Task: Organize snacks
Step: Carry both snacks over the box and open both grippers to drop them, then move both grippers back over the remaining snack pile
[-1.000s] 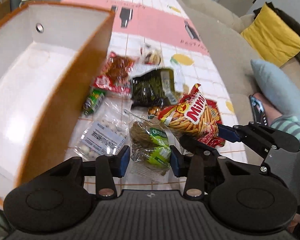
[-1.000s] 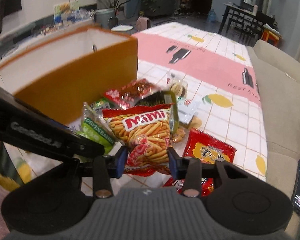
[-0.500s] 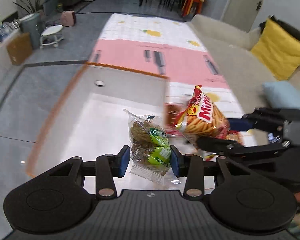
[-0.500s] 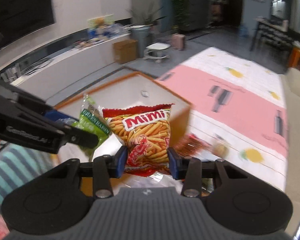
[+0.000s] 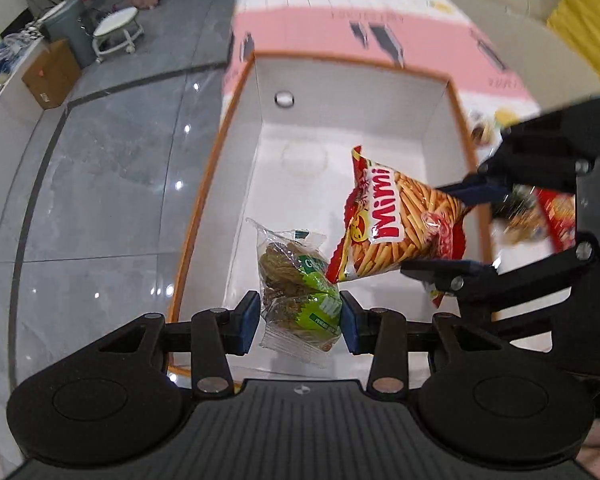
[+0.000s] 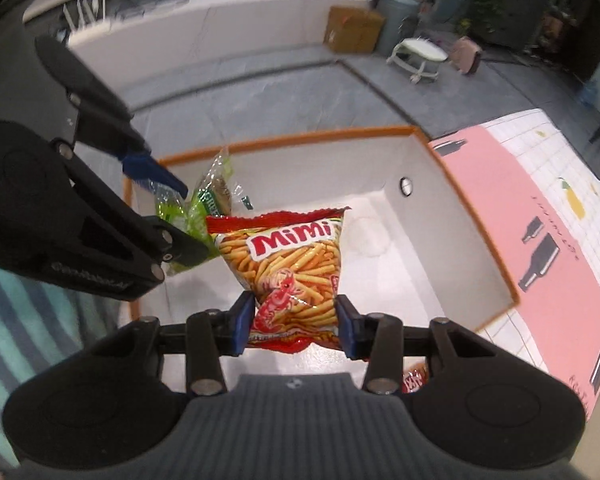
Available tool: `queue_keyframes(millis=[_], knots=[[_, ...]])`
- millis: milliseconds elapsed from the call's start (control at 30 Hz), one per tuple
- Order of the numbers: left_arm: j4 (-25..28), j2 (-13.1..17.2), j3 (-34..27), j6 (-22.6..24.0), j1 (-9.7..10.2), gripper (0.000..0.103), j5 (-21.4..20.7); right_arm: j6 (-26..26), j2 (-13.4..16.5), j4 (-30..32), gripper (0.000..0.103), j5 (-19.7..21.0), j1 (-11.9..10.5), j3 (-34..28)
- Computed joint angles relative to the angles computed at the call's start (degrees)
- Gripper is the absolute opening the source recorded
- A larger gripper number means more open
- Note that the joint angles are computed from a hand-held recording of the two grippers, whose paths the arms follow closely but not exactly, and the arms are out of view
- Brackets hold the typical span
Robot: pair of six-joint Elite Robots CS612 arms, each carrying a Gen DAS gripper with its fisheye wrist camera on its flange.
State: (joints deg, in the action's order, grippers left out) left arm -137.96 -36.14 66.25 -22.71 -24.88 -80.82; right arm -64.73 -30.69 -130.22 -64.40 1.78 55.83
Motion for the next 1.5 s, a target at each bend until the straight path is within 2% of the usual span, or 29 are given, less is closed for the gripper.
queue_keyframes(millis=[200,367,533,633,767,833,967,1100,1233,1300,1400,1500], knots=[[7.35,2.49,-3.52,4.08,0.82,0.047,-1.99,-2.35,4.04,10.11,0.041,-6.23,1.68,-7.08],[11.77,4.03,-5.65,6.53,0.58,0.047,0.12,-2.93,6.84,16.03,0.041,-10.10,2.81,-11.80],[13.98,4.99,-7.24,5.72,1.15,0.047,-1.71,-3.09,9.09,18.99,0.042,-12.17,3.60,-15.62],[14.50,5.11,-7.83,5.55,1.08,0.052,-1.47,-2.81,10.12,20.93,0.043,-12.00,3.64,-17.90],[12.75,4.40,-6.64,5.97,0.87,0.057,-0.97,-3.32,9.39,21.62,0.063,-10.36,3.07,-17.63],[11.88,3.64,-5.76,5.38,0.74,0.059,-0.80,-2.77,8.83,21.18,0.065,-9.46,2.84,-17.29],[6.73,0.94,-1.90,4.42,-0.23,0.064,2.62,-2.11,6.51,17.16,0.065,-5.97,1.70,-14.35],[-2.84,-1.66,2.43,2.99,-1.55,0.068,5.55,0.90,3.39,9.09,0.065,-0.46,-0.56,-9.58],[-11.65,-2.84,4.52,4.63,-3.13,0.068,4.23,6.76,1.39,2.44,0.066,4.51,-3.67,-6.08],[-14.99,-2.68,4.52,6.25,-3.99,0.068,2.96,10.04,0.32,-2.08,0.066,5.40,-5.17,-3.28],[-16.68,-1.65,2.76,9.29,-5.19,0.068,-0.05,14.48,-0.58,-8.88,0.064,5.14,-7.24,-0.25],[-14.28,0.52,-0.63,12.55,-6.64,0.068,-1.06,18.50,-1.19,-15.05,0.064,3.26,-8.99,3.08]])
